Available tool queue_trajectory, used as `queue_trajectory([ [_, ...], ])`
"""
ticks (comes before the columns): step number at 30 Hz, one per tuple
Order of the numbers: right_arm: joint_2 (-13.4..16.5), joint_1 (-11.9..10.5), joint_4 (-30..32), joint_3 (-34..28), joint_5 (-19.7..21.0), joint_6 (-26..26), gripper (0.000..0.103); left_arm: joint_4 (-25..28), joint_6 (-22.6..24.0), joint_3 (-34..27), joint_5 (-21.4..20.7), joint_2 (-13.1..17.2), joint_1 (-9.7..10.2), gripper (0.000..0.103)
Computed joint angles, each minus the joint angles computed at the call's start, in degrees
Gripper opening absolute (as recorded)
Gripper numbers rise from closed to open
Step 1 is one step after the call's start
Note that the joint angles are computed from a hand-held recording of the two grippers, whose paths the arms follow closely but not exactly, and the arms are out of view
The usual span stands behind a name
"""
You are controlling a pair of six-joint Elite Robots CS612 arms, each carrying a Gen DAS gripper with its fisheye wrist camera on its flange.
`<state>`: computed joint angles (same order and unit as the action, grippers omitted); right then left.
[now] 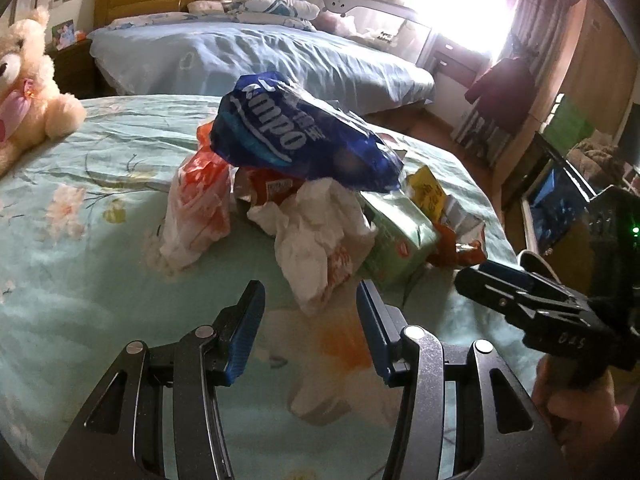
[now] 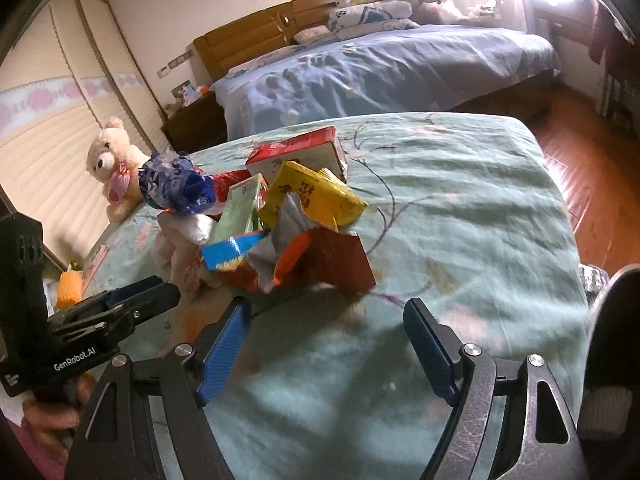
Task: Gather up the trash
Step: 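Grasp the white tissue with left tool while right tool grasps the red wrapper, then carry the tissue and red wrapper over the bin with both tools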
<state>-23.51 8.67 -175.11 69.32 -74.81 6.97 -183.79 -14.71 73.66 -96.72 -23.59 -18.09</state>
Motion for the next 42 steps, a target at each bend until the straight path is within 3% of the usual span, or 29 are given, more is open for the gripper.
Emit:
queue_trajectory([
  [4, 0.8, -0.1, 1.7, -1.8, 0.5, -0.9, 0.079, 0.6, 0.5, -1.3, -1.2, 0.5, 0.17, 0.048],
  [6, 1.0, -0.2, 2.3, -2.4, 0.9, -0.9, 0.071, 0.9, 1.0, -1.7, -1.7, 0.8, 0.19, 0.043],
  [8, 1.1, -0.2, 2.7, -2.6, 1.0, -0.9, 0.049, 1.4, 1.5, -2.1, -2.4, 0.9, 0.16, 0.03],
  [9, 1.2, -0.3, 2.8, -2.7, 1.1, -0.8, 0.043, 1.7, 1.8, -2.2, -2.5, 0.9, 0.08, 0.024],
  [11, 1.1, -0.3, 2.7, -2.4, 1.5, -0.5, 0.017, 1.8, 2.3, -2.1, -2.6, 0.9, -0.09, 0.02],
  [16, 0.4, -0.5, 0.2, -0.4, 1.9, 0.8, 0.0, 0.3, 1.9, -1.3, -2.2, 0.7, -0.14, 0.016],
  [19, -0.3, -0.7, -0.4, 1.1, 2.8, 1.2, 0.0, -0.5, 1.4, -0.5, -2.6, 0.5, -0.09, 0.015],
  [24, -1.8, -0.9, -3.4, 4.1, 3.0, 3.9, 0.016, -2.0, 1.3, 1.4, -3.0, -0.2, -0.19, 0.014],
  [26, -2.2, -1.0, -6.4, 5.2, 3.2, 6.0, 0.048, -2.5, 1.2, 2.1, -3.2, -0.4, -0.26, 0.014],
  [31, -1.9, -0.6, -9.8, 4.1, 1.3, 10.2, 0.05, -3.3, 2.0, 3.6, -3.1, -0.9, -0.6, 0.014],
  [35, -0.4, -0.1, -6.4, 0.7, -0.8, 13.8, 0.054, -3.8, 2.0, 4.3, -3.8, -1.3, -0.62, 0.014],
  [39, 0.9, -0.2, -1.7, -1.4, -0.1, 15.9, 0.051, -4.2, 2.2, 5.1, -4.3, -1.6, -0.75, 0.014],
  [40, 0.8, -0.2, -1.6, -1.0, 0.3, 16.1, 0.034, -4.2, 2.2, 5.3, -4.5, -1.6, -0.78, 0.014],
  [41, 0.7, -0.2, -1.4, -0.7, 0.6, 15.9, 0.01, -4.2, 2.2, 5.3, -4.6, -1.7, -0.8, 0.014],
  [42, 0.6, -0.2, -1.3, -0.3, 0.4, 15.6, 0.006, -4.3, 2.4, 5.4, -4.8, -1.7, -0.85, 0.014],
])
